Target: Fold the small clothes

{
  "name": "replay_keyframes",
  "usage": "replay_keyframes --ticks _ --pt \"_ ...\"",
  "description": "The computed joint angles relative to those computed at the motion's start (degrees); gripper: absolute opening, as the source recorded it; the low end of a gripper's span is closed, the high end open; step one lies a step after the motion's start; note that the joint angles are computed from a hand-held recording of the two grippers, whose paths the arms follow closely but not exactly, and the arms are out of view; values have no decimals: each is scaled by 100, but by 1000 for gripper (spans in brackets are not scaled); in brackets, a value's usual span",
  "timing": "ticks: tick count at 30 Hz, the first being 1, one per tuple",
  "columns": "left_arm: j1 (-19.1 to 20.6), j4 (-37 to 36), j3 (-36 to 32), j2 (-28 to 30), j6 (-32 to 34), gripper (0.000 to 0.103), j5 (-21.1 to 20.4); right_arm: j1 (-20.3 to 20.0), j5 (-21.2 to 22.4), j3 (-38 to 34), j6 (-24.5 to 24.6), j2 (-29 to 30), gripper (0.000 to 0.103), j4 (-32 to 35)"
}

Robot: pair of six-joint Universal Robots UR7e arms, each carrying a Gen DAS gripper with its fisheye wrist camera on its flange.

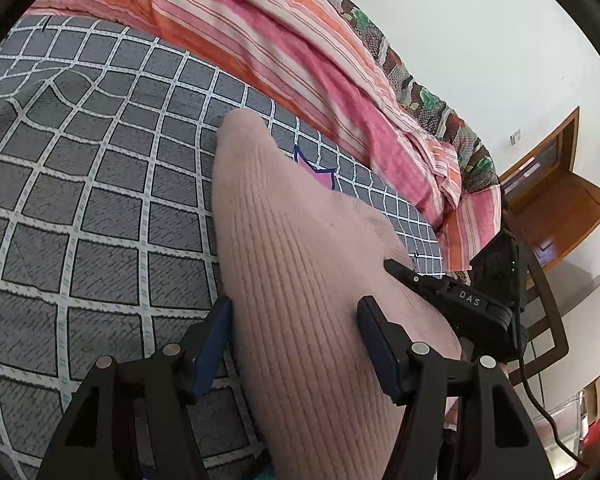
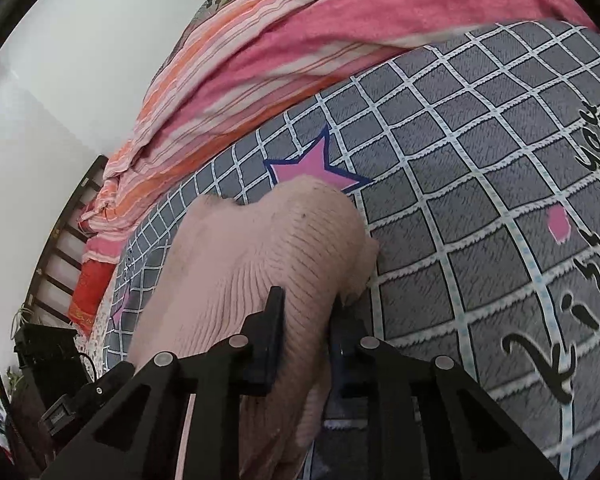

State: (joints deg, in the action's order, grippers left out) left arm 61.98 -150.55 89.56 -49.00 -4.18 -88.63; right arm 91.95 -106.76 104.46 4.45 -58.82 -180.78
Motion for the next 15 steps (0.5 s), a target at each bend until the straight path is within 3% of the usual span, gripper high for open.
replay_keyframes --ticks 3,10,13,15 --pt "-16 47 -181 66 -13 62 202 26 -53 44 -2 -76 22 81" --pt "-78 363 -1131 651 -24 60 1033 514 -1358 113 -915 139 23 -627" --pt "-114 531 -1555 999 264 52 1318 485 -1435 116 -1176 252 23 -900" --pt "-147 415 -1720 1190 447 40 1568 425 -1406 73 -1159 307 23 -984"
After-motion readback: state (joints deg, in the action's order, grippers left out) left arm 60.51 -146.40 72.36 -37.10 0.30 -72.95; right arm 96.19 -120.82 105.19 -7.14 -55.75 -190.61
